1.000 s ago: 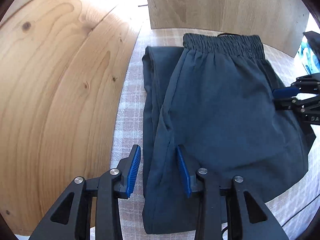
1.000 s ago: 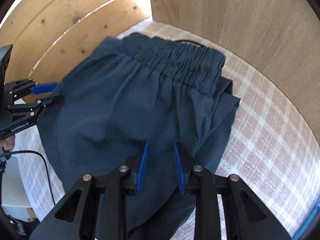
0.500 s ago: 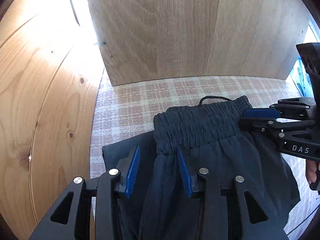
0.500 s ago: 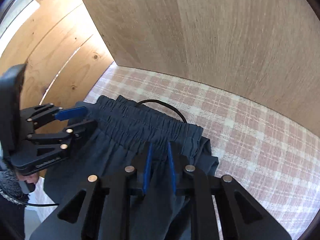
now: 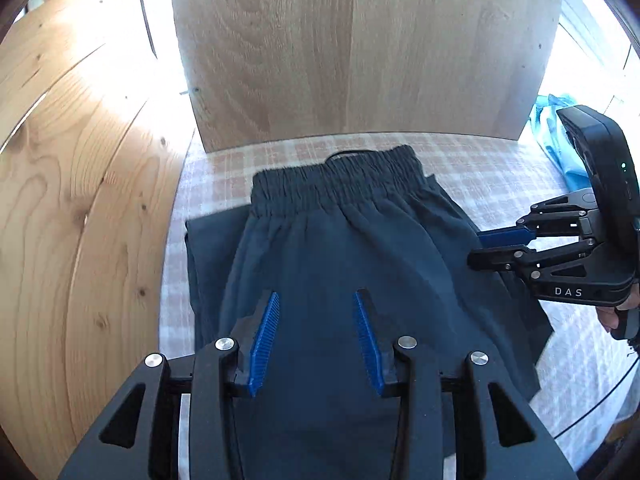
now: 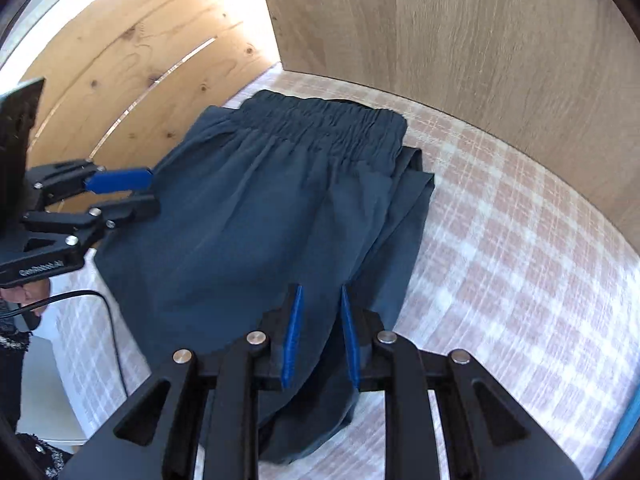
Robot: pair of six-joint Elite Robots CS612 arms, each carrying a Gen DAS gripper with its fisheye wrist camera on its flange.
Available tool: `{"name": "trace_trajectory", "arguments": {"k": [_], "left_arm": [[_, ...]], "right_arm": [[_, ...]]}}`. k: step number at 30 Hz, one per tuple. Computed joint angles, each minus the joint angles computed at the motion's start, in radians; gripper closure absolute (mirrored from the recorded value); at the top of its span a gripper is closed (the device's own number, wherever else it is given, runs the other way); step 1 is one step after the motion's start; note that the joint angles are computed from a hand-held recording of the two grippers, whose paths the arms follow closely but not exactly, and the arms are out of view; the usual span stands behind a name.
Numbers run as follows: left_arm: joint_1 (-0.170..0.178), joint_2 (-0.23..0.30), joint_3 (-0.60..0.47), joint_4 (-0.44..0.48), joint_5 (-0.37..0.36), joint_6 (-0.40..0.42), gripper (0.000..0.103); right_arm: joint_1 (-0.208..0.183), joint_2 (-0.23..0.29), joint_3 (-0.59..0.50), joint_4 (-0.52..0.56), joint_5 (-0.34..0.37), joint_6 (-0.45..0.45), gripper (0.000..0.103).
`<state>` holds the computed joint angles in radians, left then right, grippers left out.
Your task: Fold clothes
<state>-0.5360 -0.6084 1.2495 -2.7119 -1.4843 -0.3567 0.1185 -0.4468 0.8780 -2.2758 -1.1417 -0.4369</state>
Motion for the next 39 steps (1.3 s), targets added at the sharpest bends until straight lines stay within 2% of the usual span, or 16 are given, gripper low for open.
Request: {"name": "trace_trajectory", "arguments": {"k": [2,4,5,7,8,11,14,16,18,23,26,27,32,34,37,39], "left_arm": [[-0.007,-0.006,0.029,0.009,-0.02,0.0,0.065],[-0.012,0.005,0.03,0.045,-0.02,0.002,0.064],[-0.014,0.011,0.031,0.046,-0.015,0.0,0.062],[-0.012,0.005,0.039,0.046,-0.009,-0.018,0.062],[-0.012,-0.004,0.044,0.057,0.007,-0.033,0.063],[-0.016,-0.042,0.097,-0.002,0.022,-0.05,0.064],[-0.019,-0.068,0.134,-0.051,-0.015,-0.062,0.064],[-0.024,-0.074,0.139,-0.072,-0.051,-0.059,0.064],[-0.032,-0.064,0.119,-0.076,-0.088,-0.025,0.064],[-0.058,-0.021,0.035,0.05,-0.05,0.071,0.064],[-0.056,-0.004,0.001,0.154,0.009,0.054,0.061],[-0.052,-0.003,-0.001,0.166,0.005,0.048,0.061],[-0.043,-0.016,0.022,0.142,0.002,0.035,0.063],[-0.042,-0.016,0.025,0.14,0.005,0.03,0.063],[-0.039,-0.012,0.022,0.144,0.003,0.025,0.063],[-0.041,-0.012,0.024,0.142,0.005,0.027,0.063]], "right_arm": [[0.001,-0.03,0.077,-0.025,0.014,-0.007,0.073],[0.016,-0.035,0.115,-0.041,-0.074,-0.03,0.072],[0.016,-0.047,0.147,-0.094,-0.082,-0.05,0.072],[0.015,-0.067,0.173,-0.104,-0.106,-0.049,0.072],[0.006,-0.078,0.184,-0.096,-0.072,-0.032,0.072],[-0.046,-0.107,0.216,-0.069,0.134,0.074,0.072],[-0.076,-0.121,0.249,-0.113,0.157,0.124,0.075],[-0.091,-0.118,0.245,-0.065,0.194,0.127,0.099],[-0.095,-0.111,0.229,0.001,0.229,0.076,0.1],[-0.057,-0.104,0.218,0.004,0.08,-0.036,0.1],[-0.04,-0.099,0.217,0.005,-0.099,-0.076,0.099],[-0.044,-0.101,0.22,0.006,-0.102,-0.071,0.099],[-0.078,-0.152,0.294,-0.079,0.107,-0.052,0.099],[-0.07,-0.155,0.3,-0.085,0.097,-0.085,0.099],[-0.038,-0.135,0.287,-0.111,-0.06,-0.108,0.099],[-0.032,-0.132,0.291,-0.113,-0.093,-0.112,0.099]]}}
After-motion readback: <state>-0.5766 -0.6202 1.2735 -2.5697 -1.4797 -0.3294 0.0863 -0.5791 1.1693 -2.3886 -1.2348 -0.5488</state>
